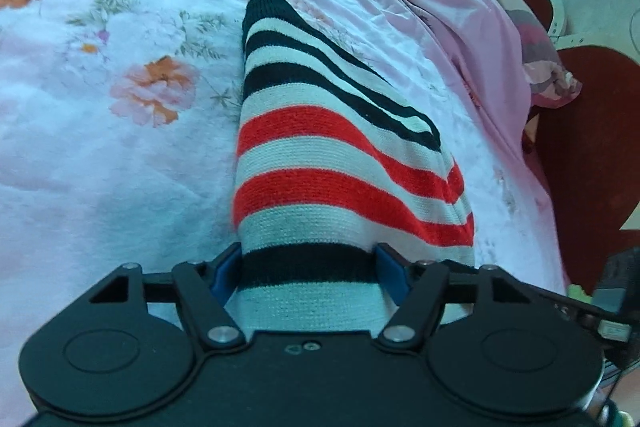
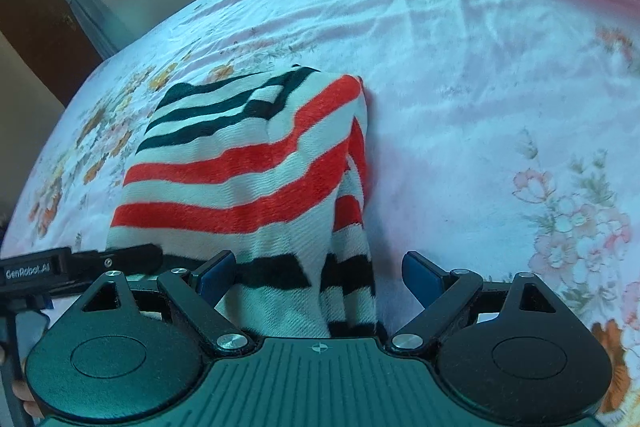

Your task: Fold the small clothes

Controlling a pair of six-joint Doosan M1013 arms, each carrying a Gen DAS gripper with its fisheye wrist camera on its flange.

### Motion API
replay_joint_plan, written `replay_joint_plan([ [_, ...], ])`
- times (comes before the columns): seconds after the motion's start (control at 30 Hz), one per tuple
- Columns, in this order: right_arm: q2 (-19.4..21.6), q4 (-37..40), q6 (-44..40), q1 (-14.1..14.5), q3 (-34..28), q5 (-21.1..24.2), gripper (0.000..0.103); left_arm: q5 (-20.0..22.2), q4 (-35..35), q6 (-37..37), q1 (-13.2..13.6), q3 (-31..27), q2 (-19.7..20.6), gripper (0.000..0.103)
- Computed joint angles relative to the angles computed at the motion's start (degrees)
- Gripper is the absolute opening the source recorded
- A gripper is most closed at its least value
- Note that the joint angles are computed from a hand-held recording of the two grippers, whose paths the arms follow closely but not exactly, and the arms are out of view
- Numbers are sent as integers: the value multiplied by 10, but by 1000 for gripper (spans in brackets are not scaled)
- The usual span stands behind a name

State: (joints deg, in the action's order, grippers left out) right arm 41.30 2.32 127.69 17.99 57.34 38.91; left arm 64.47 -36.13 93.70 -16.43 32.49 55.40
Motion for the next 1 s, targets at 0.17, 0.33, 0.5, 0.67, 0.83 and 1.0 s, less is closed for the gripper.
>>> replay_joint_plan([
  [0.17, 4, 105, -54, -19, 14, -32, 90, 15, -6, -12, -1, -32, 20, 70],
  [0.33, 7, 150, -91, -26, 16, -49, 90, 9, 7, -24, -6, -39, 25, 71],
  [0.5, 14, 216, -138, -24, 5, -48, 67, -13, 33, -24, -12, -16, 9, 62],
  [0.67, 5, 205, -118, -23, 19, -64, 52, -29, 49, -17, -16, -2, -1, 58],
  [0.83, 16, 196, -95, -24, 6, -56, 55, -1, 79, -31, -21, -39, 16, 61],
  [1.0, 15, 178, -66, -20, 8, -63, 53, -14, 81, -29, -22, -25, 10, 58],
])
